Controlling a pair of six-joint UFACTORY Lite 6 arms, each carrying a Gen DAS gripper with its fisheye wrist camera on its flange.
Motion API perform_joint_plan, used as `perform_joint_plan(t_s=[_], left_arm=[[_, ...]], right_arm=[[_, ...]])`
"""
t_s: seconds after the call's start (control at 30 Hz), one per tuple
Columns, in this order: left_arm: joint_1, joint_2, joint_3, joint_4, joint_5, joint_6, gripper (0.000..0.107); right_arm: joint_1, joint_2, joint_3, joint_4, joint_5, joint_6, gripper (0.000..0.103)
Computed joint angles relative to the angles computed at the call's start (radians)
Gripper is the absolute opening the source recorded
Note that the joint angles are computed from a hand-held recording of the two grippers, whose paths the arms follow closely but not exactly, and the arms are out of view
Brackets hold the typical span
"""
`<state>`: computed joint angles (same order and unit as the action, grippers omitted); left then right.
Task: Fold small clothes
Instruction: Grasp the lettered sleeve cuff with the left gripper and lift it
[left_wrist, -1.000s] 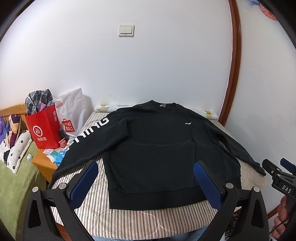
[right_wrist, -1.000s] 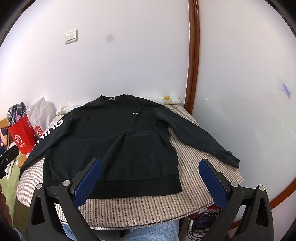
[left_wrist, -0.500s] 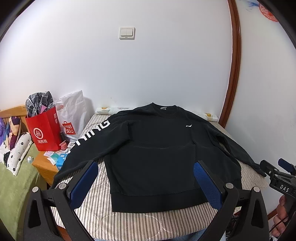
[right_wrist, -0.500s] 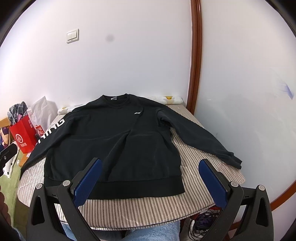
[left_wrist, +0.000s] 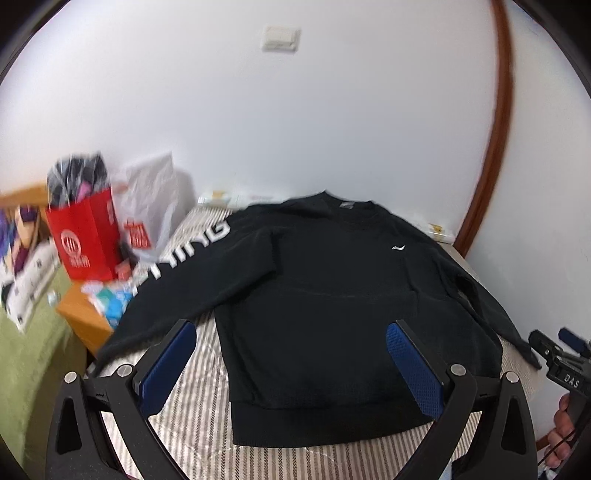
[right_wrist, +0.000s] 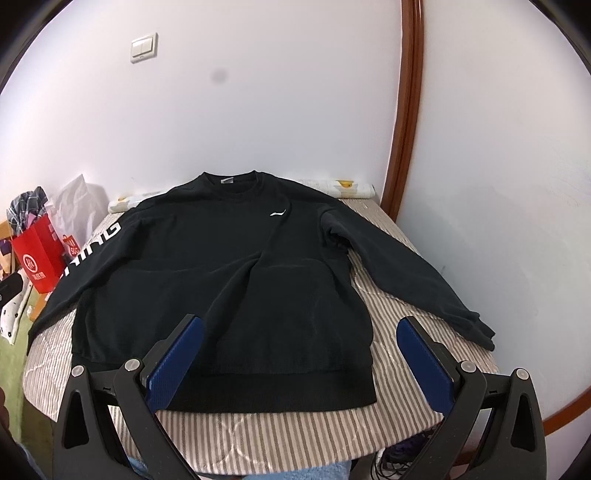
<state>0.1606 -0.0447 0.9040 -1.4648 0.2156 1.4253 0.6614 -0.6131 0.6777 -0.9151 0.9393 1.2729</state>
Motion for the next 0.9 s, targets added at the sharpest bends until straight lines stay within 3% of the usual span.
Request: perform_joint_plan(t_s=[0.17, 0.47, 0.57, 0.73, 0.9], left_arm=[[0.108, 0.264, 0.127, -0.063, 0.115, 0.038, 0.103], [0.257, 0.658, 0.353, -0.195, 0.187, 0.068, 0.099], [0.293, 0.763, 0.44, -0.18, 0.218, 0.021, 0.098], [0.33, 0.875, 0.562, -0.223, 0.266, 0.0, 0.096], [0.312, 0.98, 0.743, -0.091, 0.228, -0.217, 0.09]], right_arm=[[-0.26, 0.073, -0.049, 0.082, -0.315, -0.152, 0.103], [-0.419, 0.47, 0.027, -0.166, -0.592, 0.091, 0.1], [-0.428, 0.584, 0.087, -0.193, -0.64, 0.113, 0.1], [-0.416, 0.734, 0.192, -0.209, -0.629, 0.119, 0.1], [-0.416, 0.809, 0.253, -0.165, -0.619, 0.083, 0.1]])
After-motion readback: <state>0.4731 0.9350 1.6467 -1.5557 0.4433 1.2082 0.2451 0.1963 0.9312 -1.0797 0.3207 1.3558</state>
